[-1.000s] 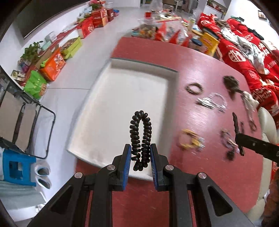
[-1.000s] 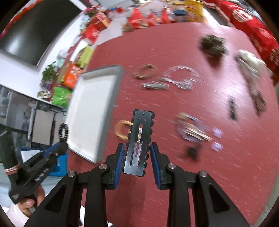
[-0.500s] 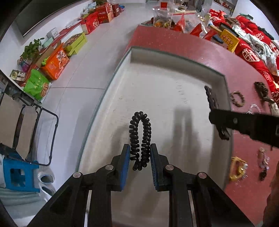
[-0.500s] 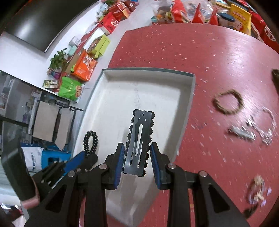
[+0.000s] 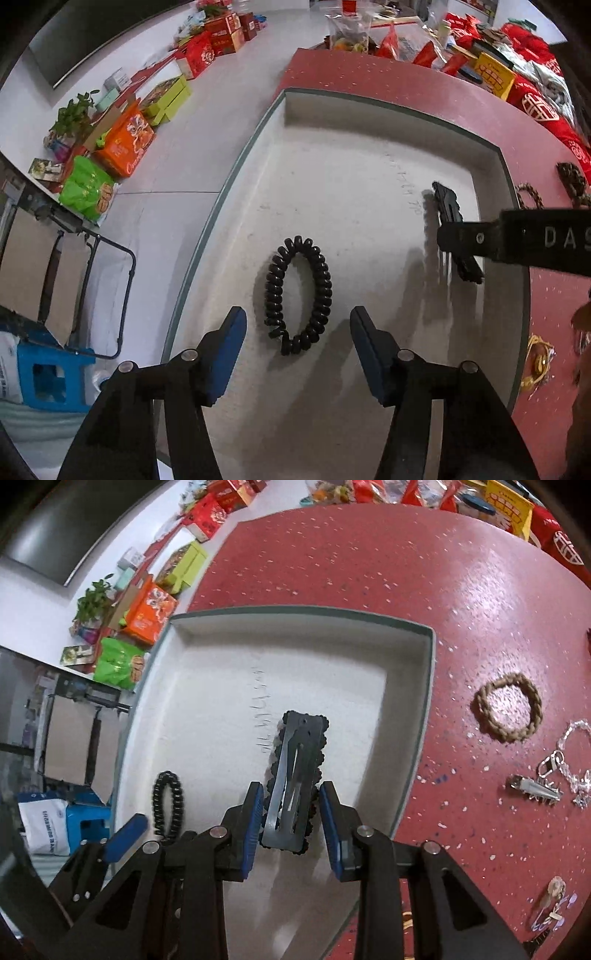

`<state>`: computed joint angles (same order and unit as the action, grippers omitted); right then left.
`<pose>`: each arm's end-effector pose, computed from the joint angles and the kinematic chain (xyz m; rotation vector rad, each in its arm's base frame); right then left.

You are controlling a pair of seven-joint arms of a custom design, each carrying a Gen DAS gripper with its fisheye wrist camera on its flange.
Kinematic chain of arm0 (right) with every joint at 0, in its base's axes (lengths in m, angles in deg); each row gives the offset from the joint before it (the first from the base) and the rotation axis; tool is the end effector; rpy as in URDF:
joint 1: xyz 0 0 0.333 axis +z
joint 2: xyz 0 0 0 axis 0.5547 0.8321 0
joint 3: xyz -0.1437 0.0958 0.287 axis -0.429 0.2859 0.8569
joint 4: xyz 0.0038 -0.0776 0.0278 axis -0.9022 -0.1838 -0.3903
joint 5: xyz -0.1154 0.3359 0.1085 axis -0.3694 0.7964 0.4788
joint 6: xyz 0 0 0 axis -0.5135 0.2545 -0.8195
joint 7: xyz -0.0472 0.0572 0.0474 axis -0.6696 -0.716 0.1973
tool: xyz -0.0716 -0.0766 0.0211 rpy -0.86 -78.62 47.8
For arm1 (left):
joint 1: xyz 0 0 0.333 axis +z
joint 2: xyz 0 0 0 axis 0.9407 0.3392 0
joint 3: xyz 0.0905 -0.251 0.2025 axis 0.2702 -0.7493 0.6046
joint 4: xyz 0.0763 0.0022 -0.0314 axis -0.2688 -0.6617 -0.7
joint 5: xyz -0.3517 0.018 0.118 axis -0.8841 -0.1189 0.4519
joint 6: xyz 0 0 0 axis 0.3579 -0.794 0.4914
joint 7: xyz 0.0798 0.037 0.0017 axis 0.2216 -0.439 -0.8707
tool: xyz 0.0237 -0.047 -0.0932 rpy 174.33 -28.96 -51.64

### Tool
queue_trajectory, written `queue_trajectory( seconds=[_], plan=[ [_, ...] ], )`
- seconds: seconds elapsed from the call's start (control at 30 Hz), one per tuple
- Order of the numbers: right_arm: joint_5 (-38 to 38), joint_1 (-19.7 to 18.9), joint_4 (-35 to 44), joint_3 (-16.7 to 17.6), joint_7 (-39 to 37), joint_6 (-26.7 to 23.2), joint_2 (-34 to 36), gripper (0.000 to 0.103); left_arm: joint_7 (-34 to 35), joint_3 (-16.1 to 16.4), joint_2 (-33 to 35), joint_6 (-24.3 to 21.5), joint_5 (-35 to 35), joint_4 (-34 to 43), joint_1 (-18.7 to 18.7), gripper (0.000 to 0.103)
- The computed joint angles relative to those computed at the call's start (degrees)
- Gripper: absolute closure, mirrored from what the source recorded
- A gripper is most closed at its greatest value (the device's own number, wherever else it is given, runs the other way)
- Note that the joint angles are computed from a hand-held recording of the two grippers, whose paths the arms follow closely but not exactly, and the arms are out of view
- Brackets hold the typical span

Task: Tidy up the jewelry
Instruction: 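Carry both items into the white tray and open both tools to release them, then move both open tools back over the jewelry on the table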

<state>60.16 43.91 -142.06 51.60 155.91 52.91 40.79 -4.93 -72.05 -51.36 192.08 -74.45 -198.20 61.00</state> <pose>0.5987 0.1406 0.4943 -1.8500 2.0670 0.1061 0.5358 -0.1885 0.5021 -1.8591 2.1670 -0.3064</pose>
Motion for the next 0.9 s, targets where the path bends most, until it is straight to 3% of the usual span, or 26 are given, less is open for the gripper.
queue_trajectory(
  seconds=[0.07, 0.1, 0.17, 0.2, 0.27, 0.33, 0.4, 0.47, 0.67, 0.8, 0.9],
  plan=[
    [-0.34, -0.16, 0.39, -0.11, -0.35, -0.44, 0.17, 0.068, -0.26, 0.09, -0.12, 0.27, -0.3, -0.27, 0.08, 0.037],
    [0.08, -0.35, 0.21, -0.12, -0.71, -0.65, -0.09, 0.068, -0.57, 0.05, -0.11, -0.21, -0.41, -0.08, 0.04, 0.019],
    [0.68, -0.56, 0.19, -0.15, -0.9, -1.39, -0.7, 0.065, -2.44, 0.01, -0.54, 0.2, 0.63, -0.47, -0.07, 0.01],
    [0.79, -0.6, 0.41, -0.19, -0.85, -1.78, -0.75, 0.062, -2.58, 0.04, -0.72, 0.68, 0.81, -0.75, -0.03, 0.01],
    [1.85, -0.77, 0.53, -0.1, -1.67, -1.99, -1.07, 0.043, -1.5, -0.01, -1.01, 0.52, -0.11, -0.7, 0.0, 0.01],
    [2.61, -0.73, 0.08, -0.03, -2.36, -1.56, -2.2, 0.035, -1.43, -0.07, -1.49, 0.7, 0.5, -0.95, -0.01, 0.01],
    [3.55, -0.81, -0.32, -0.14, -2.92, -1.21, -3.43, 0.029, -1.82, -0.16, -2.06, 0.83, 1.38, -1.28, -0.02, 0.0],
    [4.42, -0.9, -0.76, -0.36, -3.13, -0.98, -4.69, 0.021, -1.69, -0.22, -3.19, 1.6, 1.49, -2.06, -0.01, 0.0],
    [5.31, -1.98, -5.25, -2.1, -1.97, -0.8, -10.91, 0.017, 2.85, -0.44, -6.6, 1.22, -2.24, -3.63, -0.37, 0.0],
    [3.7, -2.84, -12.37, -3.21, -0.4, 0.07, -17.32, 0.016, 5.72, -0.49, -8.21, -0.53, -6.36, -4.11, -0.79, 0.0],
    [1.36, -3.79, -18.6, -3.99, 1.44, 0.92, -22.66, 0.015, 5.64, -1.27, -9.13, -1.9, -5.77, -4.26, -1.16, 0.0]
  ],
)
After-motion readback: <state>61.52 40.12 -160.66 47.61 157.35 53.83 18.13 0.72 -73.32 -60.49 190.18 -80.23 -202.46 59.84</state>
